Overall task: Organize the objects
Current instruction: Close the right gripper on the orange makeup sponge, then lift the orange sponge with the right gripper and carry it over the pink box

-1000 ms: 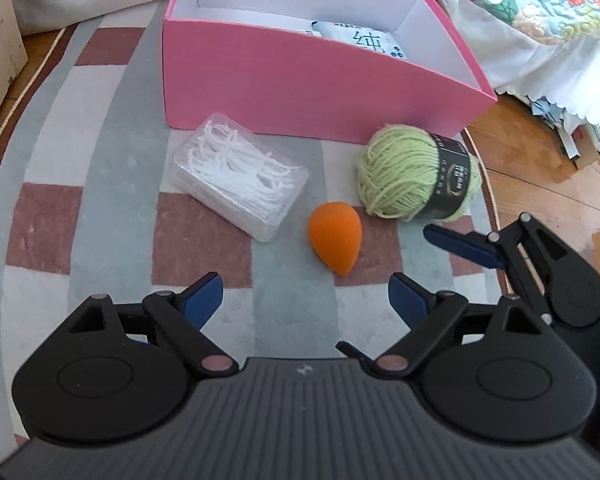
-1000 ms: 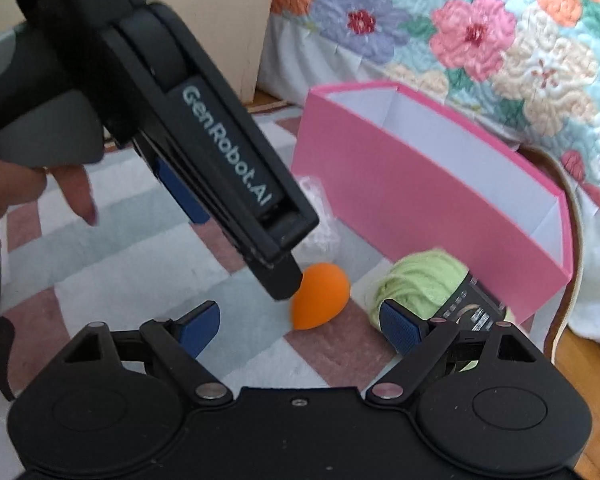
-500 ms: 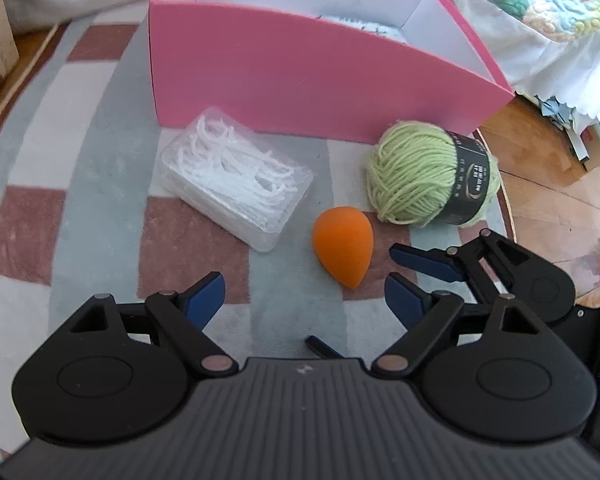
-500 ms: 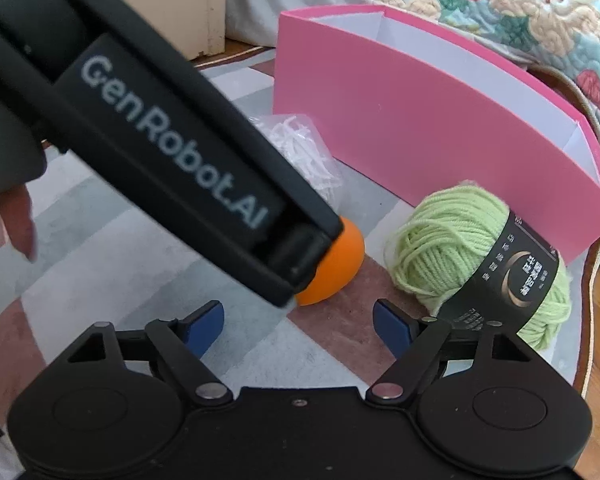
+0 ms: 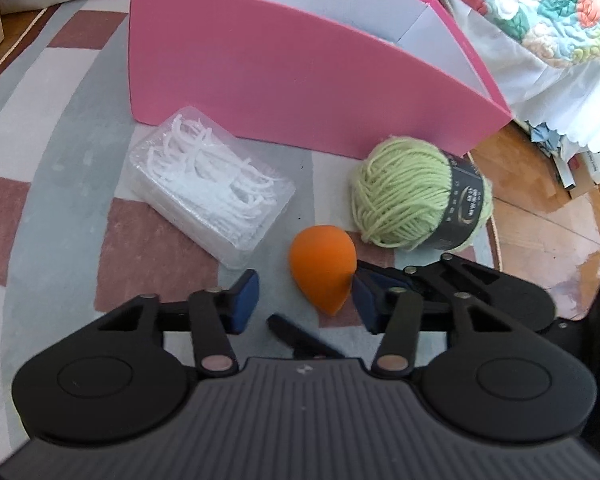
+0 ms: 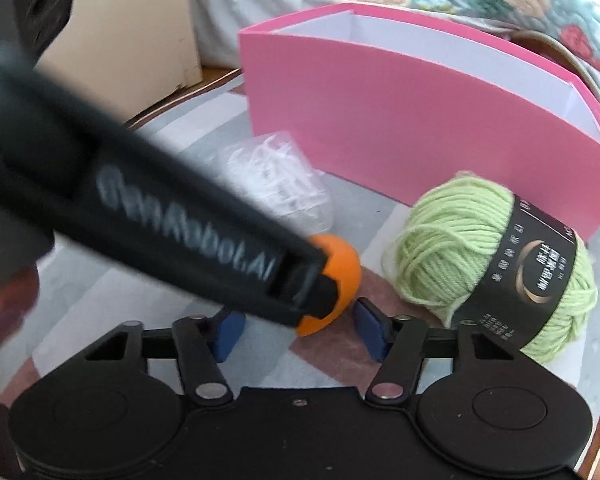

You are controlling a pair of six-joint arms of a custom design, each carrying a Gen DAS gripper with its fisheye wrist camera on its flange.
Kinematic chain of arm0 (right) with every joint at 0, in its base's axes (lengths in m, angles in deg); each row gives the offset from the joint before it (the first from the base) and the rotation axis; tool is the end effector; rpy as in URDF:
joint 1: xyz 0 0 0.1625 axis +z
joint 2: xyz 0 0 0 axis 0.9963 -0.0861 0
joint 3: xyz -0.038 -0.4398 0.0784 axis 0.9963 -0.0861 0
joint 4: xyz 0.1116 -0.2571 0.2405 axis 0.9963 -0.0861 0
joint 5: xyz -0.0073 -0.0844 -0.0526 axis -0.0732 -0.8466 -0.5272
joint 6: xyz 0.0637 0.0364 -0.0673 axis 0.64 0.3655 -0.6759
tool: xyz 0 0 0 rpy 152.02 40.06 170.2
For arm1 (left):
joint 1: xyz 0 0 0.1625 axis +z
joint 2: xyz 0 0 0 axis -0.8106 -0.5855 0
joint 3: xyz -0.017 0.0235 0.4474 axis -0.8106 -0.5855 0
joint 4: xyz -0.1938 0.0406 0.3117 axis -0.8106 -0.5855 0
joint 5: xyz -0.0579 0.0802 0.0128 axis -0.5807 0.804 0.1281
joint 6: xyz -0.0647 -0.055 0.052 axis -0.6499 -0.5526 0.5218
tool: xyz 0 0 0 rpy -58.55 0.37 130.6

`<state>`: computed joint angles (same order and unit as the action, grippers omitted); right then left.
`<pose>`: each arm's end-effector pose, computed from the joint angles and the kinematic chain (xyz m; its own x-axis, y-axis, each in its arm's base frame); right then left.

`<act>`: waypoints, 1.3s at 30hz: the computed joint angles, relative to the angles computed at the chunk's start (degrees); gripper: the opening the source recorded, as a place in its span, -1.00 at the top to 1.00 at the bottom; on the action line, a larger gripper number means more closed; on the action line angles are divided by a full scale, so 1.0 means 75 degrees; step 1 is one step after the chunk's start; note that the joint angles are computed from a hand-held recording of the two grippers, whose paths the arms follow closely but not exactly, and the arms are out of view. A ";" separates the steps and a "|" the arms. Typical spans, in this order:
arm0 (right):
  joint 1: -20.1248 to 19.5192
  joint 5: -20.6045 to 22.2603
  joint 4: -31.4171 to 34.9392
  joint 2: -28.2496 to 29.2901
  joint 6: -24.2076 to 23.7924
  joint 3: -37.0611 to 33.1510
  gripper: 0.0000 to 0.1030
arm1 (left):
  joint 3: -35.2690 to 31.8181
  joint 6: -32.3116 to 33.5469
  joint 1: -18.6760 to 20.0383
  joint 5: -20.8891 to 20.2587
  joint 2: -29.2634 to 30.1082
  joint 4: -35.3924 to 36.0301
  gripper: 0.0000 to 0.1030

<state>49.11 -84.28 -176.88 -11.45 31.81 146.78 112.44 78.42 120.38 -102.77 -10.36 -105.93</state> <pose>0.4062 -0.3312 -0.0675 -0.7364 -0.1866 0.6504 -0.5105 0.7840 -0.3532 0.0152 -0.3765 0.3265 -0.9073 0.2839 -0.3101 0.3562 0.9110 -0.2081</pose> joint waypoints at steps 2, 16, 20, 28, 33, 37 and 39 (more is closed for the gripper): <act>0.0002 -0.0104 -0.0111 0.0006 0.0093 0.0035 0.10 | -0.0032 0.0005 0.0119 -0.0316 0.0034 -0.0046 0.34; 0.0212 -0.0326 -0.0259 -0.0117 0.0248 0.0257 0.28 | 0.0036 0.0110 -0.0025 -0.0484 -0.0297 0.0036 0.49; 0.0273 -0.0329 -0.0262 -0.0114 0.0295 0.0330 0.28 | 0.0054 -0.0003 -0.0100 -0.0488 -0.0410 0.0211 0.49; 0.0496 -0.0353 -0.0192 -0.0170 0.0171 0.0423 0.27 | 0.0025 -0.0152 -0.0369 -0.0567 -0.0699 0.0571 0.49; 0.0617 -0.0437 -0.0229 -0.0236 -0.0024 0.0467 0.26 | -0.0132 -0.0067 -0.0674 -0.0591 -0.0872 0.0996 0.50; 0.0652 -0.0483 -0.0136 -0.0406 0.0125 0.0526 0.26 | -0.0260 -0.0054 -0.0715 -0.0844 -0.0866 0.1126 0.50; 0.0669 -0.0507 0.0052 -0.0518 0.0187 0.0488 0.27 | -0.0316 -0.0069 -0.0718 -0.0957 -0.0920 0.1191 0.51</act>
